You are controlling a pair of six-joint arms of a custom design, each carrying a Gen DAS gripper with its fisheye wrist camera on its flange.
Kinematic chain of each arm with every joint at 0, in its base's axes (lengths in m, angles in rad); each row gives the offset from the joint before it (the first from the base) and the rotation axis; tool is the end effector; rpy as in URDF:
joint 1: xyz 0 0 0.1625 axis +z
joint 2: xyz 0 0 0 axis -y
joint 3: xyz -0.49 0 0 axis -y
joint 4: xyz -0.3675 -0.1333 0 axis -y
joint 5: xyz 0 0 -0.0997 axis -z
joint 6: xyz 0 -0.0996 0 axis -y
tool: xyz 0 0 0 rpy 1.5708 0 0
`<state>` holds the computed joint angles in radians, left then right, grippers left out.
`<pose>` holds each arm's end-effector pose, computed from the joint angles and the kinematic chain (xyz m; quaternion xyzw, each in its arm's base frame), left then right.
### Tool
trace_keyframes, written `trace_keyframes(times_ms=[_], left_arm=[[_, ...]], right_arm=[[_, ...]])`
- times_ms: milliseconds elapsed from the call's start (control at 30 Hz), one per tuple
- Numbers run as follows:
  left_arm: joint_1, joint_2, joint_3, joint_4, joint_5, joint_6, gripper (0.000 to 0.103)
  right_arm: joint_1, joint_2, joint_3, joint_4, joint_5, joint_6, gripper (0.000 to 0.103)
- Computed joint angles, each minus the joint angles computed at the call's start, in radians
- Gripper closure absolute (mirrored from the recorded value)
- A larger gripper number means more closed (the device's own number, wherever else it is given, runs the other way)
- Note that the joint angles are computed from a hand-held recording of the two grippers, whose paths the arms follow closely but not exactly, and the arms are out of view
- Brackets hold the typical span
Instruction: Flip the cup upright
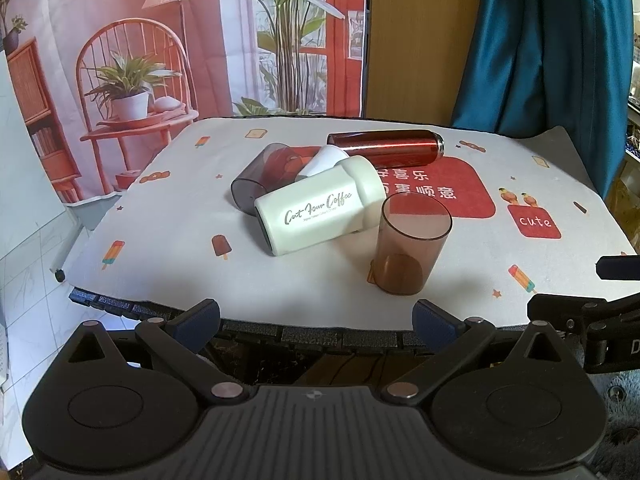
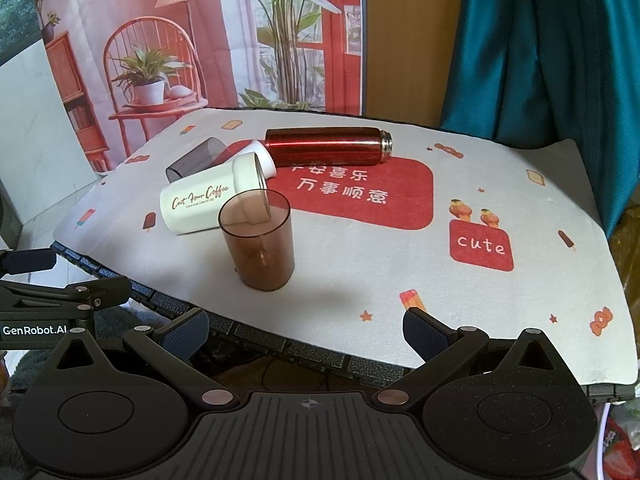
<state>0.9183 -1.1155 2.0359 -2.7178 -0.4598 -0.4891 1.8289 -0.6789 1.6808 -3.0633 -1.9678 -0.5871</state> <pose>-0.1541 -0.5682 0.2894 0.0095 0.8462 -0.3639 0.3890 0.2730 -0.6628 0.1265 0.3464 -0.8870 0.2035 0.2277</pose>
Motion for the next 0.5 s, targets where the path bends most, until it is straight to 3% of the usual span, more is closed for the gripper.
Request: trace_keyframes(times_ms=[500], left_arm=[[0.000, -0.003, 0.004, 0.006, -0.001, -0.008, 0.000]], right_arm=[[-0.001, 0.000, 0.003, -0.003, 0.001, -0.001, 0.000]])
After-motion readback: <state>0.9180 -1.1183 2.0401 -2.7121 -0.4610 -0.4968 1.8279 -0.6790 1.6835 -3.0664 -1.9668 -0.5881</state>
